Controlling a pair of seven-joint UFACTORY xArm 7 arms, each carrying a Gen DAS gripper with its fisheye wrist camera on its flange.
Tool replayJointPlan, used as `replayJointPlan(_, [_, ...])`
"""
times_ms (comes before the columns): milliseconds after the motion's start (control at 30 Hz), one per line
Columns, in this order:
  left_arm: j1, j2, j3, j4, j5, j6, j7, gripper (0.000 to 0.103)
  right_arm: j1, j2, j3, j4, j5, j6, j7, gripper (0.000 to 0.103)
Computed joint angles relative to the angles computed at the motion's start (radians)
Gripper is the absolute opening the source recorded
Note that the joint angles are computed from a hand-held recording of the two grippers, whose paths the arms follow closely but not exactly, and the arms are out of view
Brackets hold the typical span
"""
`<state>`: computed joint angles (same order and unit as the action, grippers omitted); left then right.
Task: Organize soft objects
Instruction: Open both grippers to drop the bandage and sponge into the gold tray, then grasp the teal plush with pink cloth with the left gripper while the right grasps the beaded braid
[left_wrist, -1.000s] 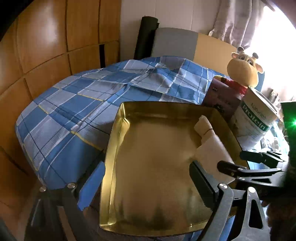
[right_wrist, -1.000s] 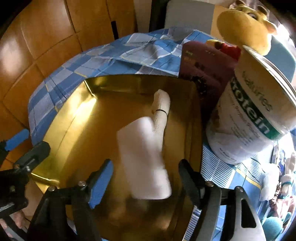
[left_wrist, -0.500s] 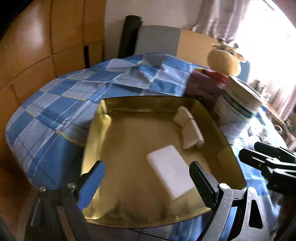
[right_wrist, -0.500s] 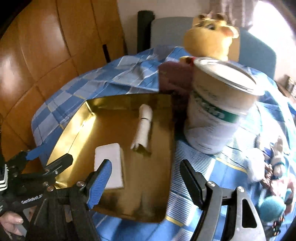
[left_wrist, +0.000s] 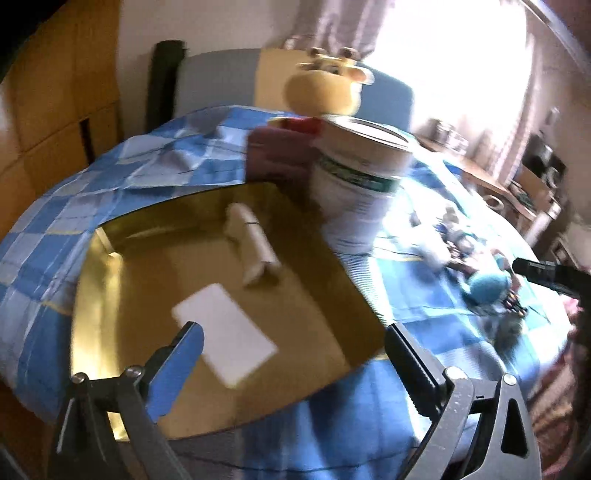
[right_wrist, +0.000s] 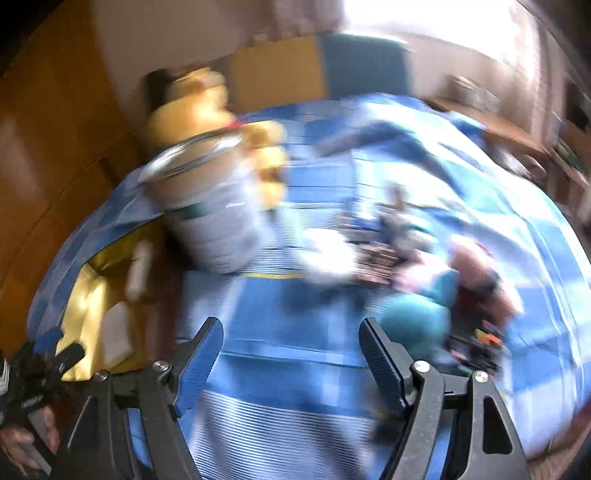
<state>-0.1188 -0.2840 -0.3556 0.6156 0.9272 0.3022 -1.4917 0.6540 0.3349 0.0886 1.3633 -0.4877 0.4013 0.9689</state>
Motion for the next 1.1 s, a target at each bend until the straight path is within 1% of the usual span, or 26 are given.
replayJointPlan(100, [-0.026, 0.062, -0.004, 0.049, 0.011, -0.034, 0.053, 0.099, -0.023, -0.080, -0.032, -0.101, -0.006, 0.018, 0.098, 0.077])
replayJointPlan(133, [-0.042, 0.087, -0.002, 0.068, 0.007, -0.039, 0.076, 0.099, -0.044, -0.094, -0.021, -0.118, 0.013, 0.038, 0.104, 0.077])
replayJointPlan(167, [-0.057, 0.106, 0.001, 0.084, 0.006, -0.039, 0.086, 0.099, -0.070, -0.103, -0.003, -0.131, 0.057, 0.065, 0.094, 0.077])
replayJointPlan(200, [-0.074, 0.123, 0.008, 0.096, 0.003, -0.041, 0.100, 0.099, -0.099, -0.112, 0.014, -0.147, 0.108, 0.079, 0.075, 0.077])
replayJointPlan(233, [-0.091, 0.142, 0.013, 0.112, 0.003, -0.041, 0.113, 0.099, -0.116, -0.126, 0.023, -0.165, 0.133, 0.085, 0.072, 0.077])
replayJointPlan(333, [-0.140, 0.190, 0.041, 0.151, -0.002, -0.047, 0.147, 0.099, -0.136, -0.168, 0.013, -0.215, 0.097, 0.101, 0.169, 0.077])
replayJointPlan(400, [-0.175, 0.218, 0.061, 0.178, -0.024, -0.056, 0.185, 0.099, -0.168, -0.194, 0.017, -0.260, 0.112, 0.061, 0.215, 0.077])
replayJointPlan(467, [-0.210, 0.254, 0.076, 0.219, -0.048, -0.038, 0.227, 0.099, -0.196, -0.207, 0.021, -0.296, 0.131, 0.013, 0.249, 0.077])
replayJointPlan(500, [-0.228, 0.276, 0.083, 0.243, -0.067, -0.025, 0.253, 0.099, -0.203, -0.208, 0.020, -0.304, 0.121, -0.001, 0.274, 0.077])
replayJointPlan(567, [-0.256, 0.305, 0.101, 0.269, -0.138, -0.023, 0.323, 0.097, -0.208, -0.204, 0.014, -0.312, 0.084, -0.020, 0.338, 0.077])
replayJointPlan(633, [-0.277, 0.347, 0.110, 0.297, -0.268, -0.054, 0.453, 0.094, -0.214, -0.190, 0.004, -0.313, 0.052, -0.055, 0.395, 0.077])
replayJointPlan(700, [-0.301, 0.378, 0.122, 0.329, -0.312, -0.053, 0.503, 0.091, -0.203, -0.173, -0.025, -0.313, -0.029, -0.099, 0.492, 0.077])
replayJointPlan(733, [-0.315, 0.392, 0.130, 0.344, -0.320, -0.056, 0.519, 0.087, -0.196, -0.163, -0.039, -0.306, -0.069, -0.109, 0.533, 0.077])
replayJointPlan(767, [-0.325, 0.412, 0.136, 0.362, -0.333, -0.066, 0.543, 0.085, -0.182, -0.156, -0.062, -0.307, -0.132, -0.123, 0.597, 0.077])
replayJointPlan(800, [-0.342, 0.434, 0.150, 0.386, -0.325, -0.075, 0.541, 0.085, -0.174, -0.148, -0.075, -0.305, -0.154, -0.131, 0.619, 0.077])
replayJointPlan(833, [-0.358, 0.448, 0.168, 0.401, -0.315, -0.086, 0.532, 0.086, -0.171, -0.142, -0.082, -0.307, -0.135, -0.142, 0.610, 0.077])
replayJointPlan(867, [-0.371, 0.467, 0.183, 0.418, -0.314, -0.106, 0.531, 0.087, -0.200, -0.143, -0.067, -0.321, -0.148, -0.194, 0.631, 0.077])
replayJointPlan(900, [-0.374, 0.488, 0.185, 0.435, -0.342, -0.127, 0.554, 0.087, -0.187, -0.147, -0.090, -0.329, -0.183, -0.220, 0.668, 0.077])
replayJointPlan(967, [-0.378, 0.526, 0.183, 0.469, -0.403, -0.139, 0.605, 0.087, -0.182, -0.152, -0.103, -0.337, -0.209, -0.235, 0.700, 0.077])
replayJointPlan(1033, [-0.392, 0.569, 0.191, 0.506, -0.445, -0.149, 0.638, 0.087, -0.203, -0.146, -0.090, -0.351, -0.168, -0.286, 0.675, 0.077])
replayJointPlan(1100, [-0.401, 0.601, 0.194, 0.542, -0.493, -0.141, 0.682, 0.087, -0.189, -0.147, -0.105, -0.356, -0.159, -0.294, 0.679, 0.077])
